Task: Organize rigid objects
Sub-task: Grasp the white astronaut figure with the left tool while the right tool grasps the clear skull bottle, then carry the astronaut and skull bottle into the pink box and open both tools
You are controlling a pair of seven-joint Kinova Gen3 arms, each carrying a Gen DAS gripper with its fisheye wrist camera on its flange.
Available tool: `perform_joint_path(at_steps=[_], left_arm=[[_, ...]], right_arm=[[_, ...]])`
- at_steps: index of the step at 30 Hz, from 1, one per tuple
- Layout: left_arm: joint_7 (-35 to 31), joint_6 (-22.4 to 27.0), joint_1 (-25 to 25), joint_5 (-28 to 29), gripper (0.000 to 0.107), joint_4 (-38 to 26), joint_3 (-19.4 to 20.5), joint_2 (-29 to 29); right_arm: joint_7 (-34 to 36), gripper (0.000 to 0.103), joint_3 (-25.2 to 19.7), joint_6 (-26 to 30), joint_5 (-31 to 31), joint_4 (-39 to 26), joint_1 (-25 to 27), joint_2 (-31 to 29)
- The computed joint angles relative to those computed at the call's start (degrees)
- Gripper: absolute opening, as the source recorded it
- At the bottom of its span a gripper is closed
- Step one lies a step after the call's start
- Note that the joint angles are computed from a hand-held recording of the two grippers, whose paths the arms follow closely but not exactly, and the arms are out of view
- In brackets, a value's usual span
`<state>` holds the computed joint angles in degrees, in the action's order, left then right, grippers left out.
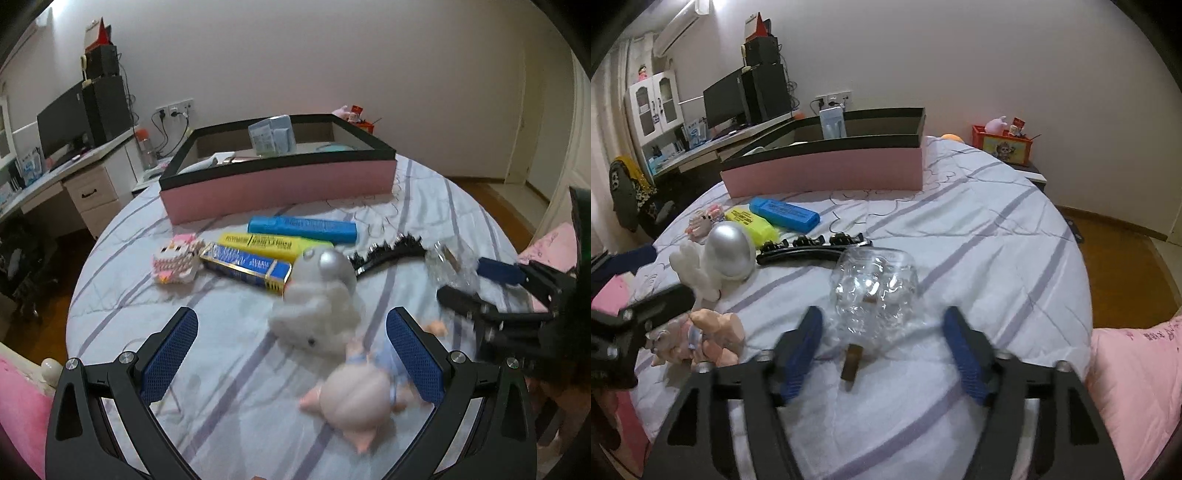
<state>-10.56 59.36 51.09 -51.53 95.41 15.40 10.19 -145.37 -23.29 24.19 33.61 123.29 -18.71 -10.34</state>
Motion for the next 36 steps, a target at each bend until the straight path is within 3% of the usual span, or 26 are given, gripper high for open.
perform_joint_path(at_steps=[6,8,10,13,15,18,20,30,36], left_arm=[[-5.0,-0.4,-2.1,4.7,0.103,-3.4,-1.5,3.0],[-5.2,-1.4,-2.1,5.3,0.095,-3.2,-2.4,3.4],[-7.0,-5.3,-3.9,8.2,0.071,-1.9,-2.7,2.4],[-8.7,-8.5,-4.2,8.6,0.059,-0.6,-2.8,1.6],[-8.6,-8.0,-3.5,7.7,0.059,-0.7,-2.9,1.8],[-7.8,-8.8,-3.3,7.2,0.059,0.4,-3.0,0.9],[-6.8,-8.6,-3.0,6.2,0.059,0.9,-2.8,0.3],[-0.8,-5.2,-3.0,-0.1,0.059,2.7,-0.5,-3.3],[4.6,-0.2,-3.2,-5.5,0.059,3.4,2.7,-6.5]], right_arm=[[-2.6,0.076,0.2,0.2,3.4,-1.3,-0.1,2.1],[-2.5,0.076,1.4,-0.3,3.0,-1.3,-0.7,2.2],[-2.6,0.076,1.8,-0.3,3.2,-1.5,-1.0,2.5],[-4.5,0.076,1.4,0.7,5.4,-1.9,-1.5,3.1],[-5.5,0.073,1.5,1.6,6.4,-2.1,-2.2,3.3],[-6.5,0.053,2.4,1.7,7.2,-1.9,-3.0,3.1],[-4.8,0.052,3.8,0.4,5.4,-1.5,-3.4,2.5],[-4.4,0.052,0.9,-0.8,4.5,-1.7,-2.0,-0.1],[-5.1,0.052,-3.4,-1.7,5.2,-3.3,0.9,-3.2]])
